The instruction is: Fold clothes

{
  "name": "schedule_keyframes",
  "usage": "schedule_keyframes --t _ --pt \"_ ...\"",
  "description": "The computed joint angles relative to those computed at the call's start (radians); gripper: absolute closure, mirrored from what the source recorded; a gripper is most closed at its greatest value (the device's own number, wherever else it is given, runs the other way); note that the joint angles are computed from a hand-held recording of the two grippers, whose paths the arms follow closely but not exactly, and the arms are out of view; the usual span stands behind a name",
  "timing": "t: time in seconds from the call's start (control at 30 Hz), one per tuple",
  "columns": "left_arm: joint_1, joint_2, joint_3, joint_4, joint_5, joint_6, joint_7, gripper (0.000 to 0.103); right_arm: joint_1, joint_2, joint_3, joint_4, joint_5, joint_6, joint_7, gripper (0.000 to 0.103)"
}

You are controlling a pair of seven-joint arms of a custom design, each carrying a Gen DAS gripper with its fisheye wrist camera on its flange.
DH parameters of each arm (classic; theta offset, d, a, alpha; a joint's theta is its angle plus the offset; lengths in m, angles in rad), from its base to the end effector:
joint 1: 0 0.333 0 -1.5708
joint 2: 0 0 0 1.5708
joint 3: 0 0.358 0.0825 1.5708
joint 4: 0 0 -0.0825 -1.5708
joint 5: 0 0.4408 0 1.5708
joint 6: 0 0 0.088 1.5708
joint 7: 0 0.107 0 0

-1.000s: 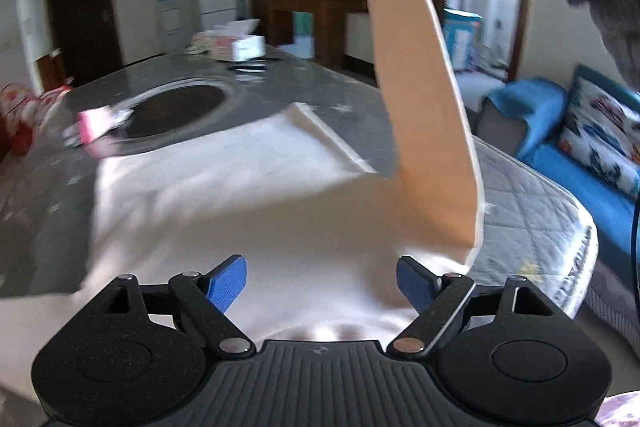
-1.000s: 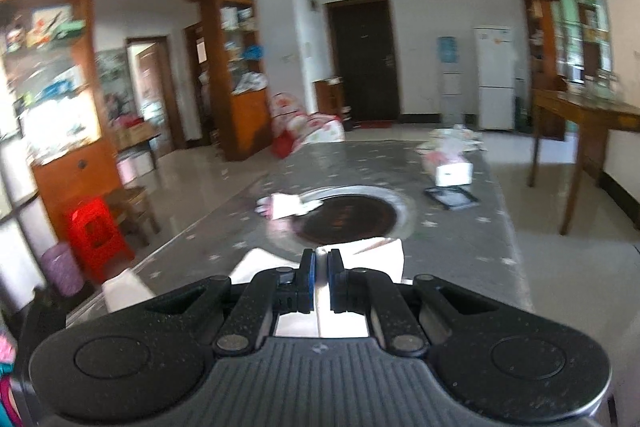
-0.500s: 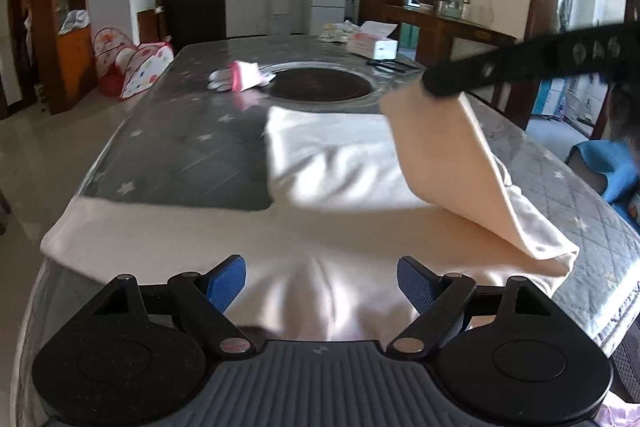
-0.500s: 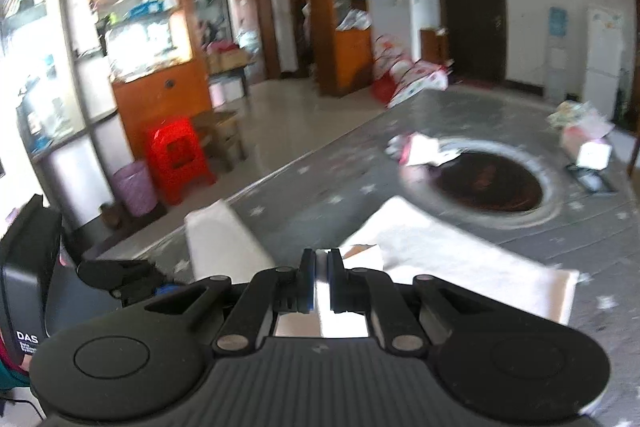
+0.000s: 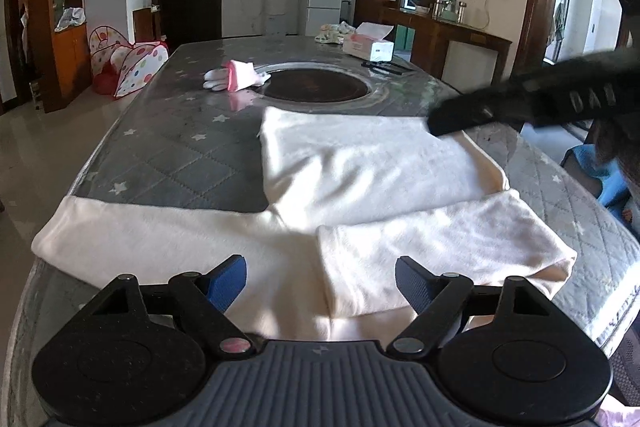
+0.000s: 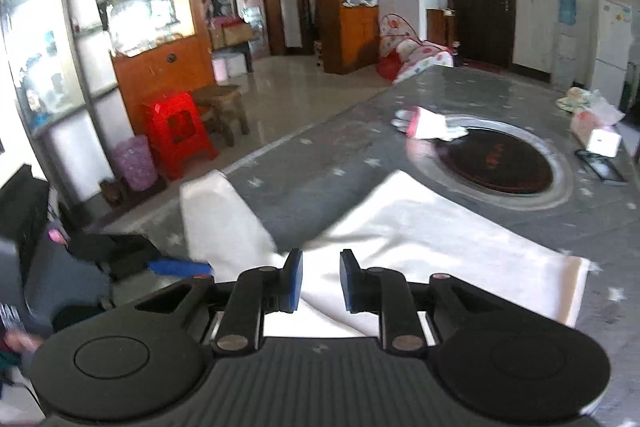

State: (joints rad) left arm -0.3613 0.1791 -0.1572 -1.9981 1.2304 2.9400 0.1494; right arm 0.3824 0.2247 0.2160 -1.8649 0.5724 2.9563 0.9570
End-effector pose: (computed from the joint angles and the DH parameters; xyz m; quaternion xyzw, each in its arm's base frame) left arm 0.5514 -0.3797 0.4382 -0.5644 0.6999 -0.3623 0.2457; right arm 0.6188 0.3634 0.5070 -0.8079 0.3918 -0.1559 0.4117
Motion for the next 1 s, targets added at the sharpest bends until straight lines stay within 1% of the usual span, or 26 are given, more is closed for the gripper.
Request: schedule_keyframes --t 0.1,0.17,0.2,0.27,0.3,0.33,0.37,0.4,0.43,0.53,0.6,0.67,0.7,0.77,0.83,0.87,0.9,1.0 --pt "-0.003 0.013 0.004 0.02 0.024 0.02 -0.007 0.025 0.023 -0.045 -0.065 -0.063 -0.109 -0.022 0.085 0.084" --pt "-0.003 0.026 0.006 0.034 0.019 0.031 0.009 0.026 0.027 -0.074 -0.095 -0.104 -0.179 -0.044 0.143 0.084" --pt "-0.003 0.035 0.007 0.042 0.011 0.037 0.022 0.029 0.026 -0.087 -0.107 -0.124 -0.215 -0.055 0.172 0.084" --pt "-0.003 0.056 0.008 0.06 -0.023 0.039 0.063 0.035 0.021 -0.112 -0.124 -0.16 -0.283 -0.076 0.224 0.084" --pt "-0.004 0.067 0.009 0.068 -0.047 0.034 0.086 0.039 0.018 -0.121 -0.129 -0.177 -0.314 -0.083 0.248 0.084" --pt "-0.003 0.077 0.008 0.076 -0.079 0.03 0.117 0.043 0.014 -0.13 -0.133 -0.193 -0.344 -0.091 0.271 0.082" --pt "-0.003 0.088 0.007 0.084 -0.112 0.027 0.147 0.044 0.008 -0.135 -0.135 -0.204 -0.363 -0.098 0.287 0.081" --pt "-0.003 0.097 0.008 0.089 -0.142 0.029 0.177 0.048 0.003 -0.138 -0.135 -0.211 -0.376 -0.101 0.302 0.077" --pt "-0.004 0.105 0.008 0.094 -0.172 0.031 0.208 0.056 -0.004 -0.138 -0.134 -0.215 -0.38 -0.096 0.312 0.077" --pt "-0.019 0.124 0.02 0.108 -0.23 0.021 0.279 0.065 -0.024 -0.131 -0.136 -0.221 -0.377 -0.076 0.338 0.077" --pt "-0.035 0.133 0.033 0.117 -0.246 0.003 0.306 0.069 -0.034 -0.122 -0.135 -0.218 -0.368 -0.07 0.347 0.074" --pt "-0.053 0.133 0.053 0.117 -0.234 0.005 0.294 0.07 -0.051 -0.108 -0.122 -0.211 -0.307 -0.069 0.322 0.073" --pt "-0.06 0.133 0.061 0.118 -0.226 0.006 0.286 0.073 -0.06 -0.1 -0.112 -0.207 -0.263 -0.065 0.3 0.073" --pt "-0.064 0.134 0.065 0.119 -0.226 0.002 0.288 0.075 -0.079 -0.083 -0.093 -0.197 -0.172 -0.061 0.255 0.073" --pt "-0.066 0.133 0.067 0.121 -0.225 -0.003 0.292 0.083 -0.089 -0.069 -0.082 -0.192 -0.108 -0.056 0.225 0.074" --pt "-0.07 0.132 0.07 0.123 -0.217 -0.008 0.293 0.085 -0.086 -0.067 -0.084 -0.194 -0.102 -0.051 0.226 0.076" --pt "-0.072 0.132 0.072 0.124 -0.208 -0.013 0.293 0.087 -0.075 -0.065 -0.094 -0.198 -0.123 -0.045 0.248 0.079" --pt "-0.066 0.135 0.066 0.128 -0.213 -0.013 0.31 0.087 -0.057 -0.069 -0.111 -0.209 -0.182 -0.029 0.275 0.08"
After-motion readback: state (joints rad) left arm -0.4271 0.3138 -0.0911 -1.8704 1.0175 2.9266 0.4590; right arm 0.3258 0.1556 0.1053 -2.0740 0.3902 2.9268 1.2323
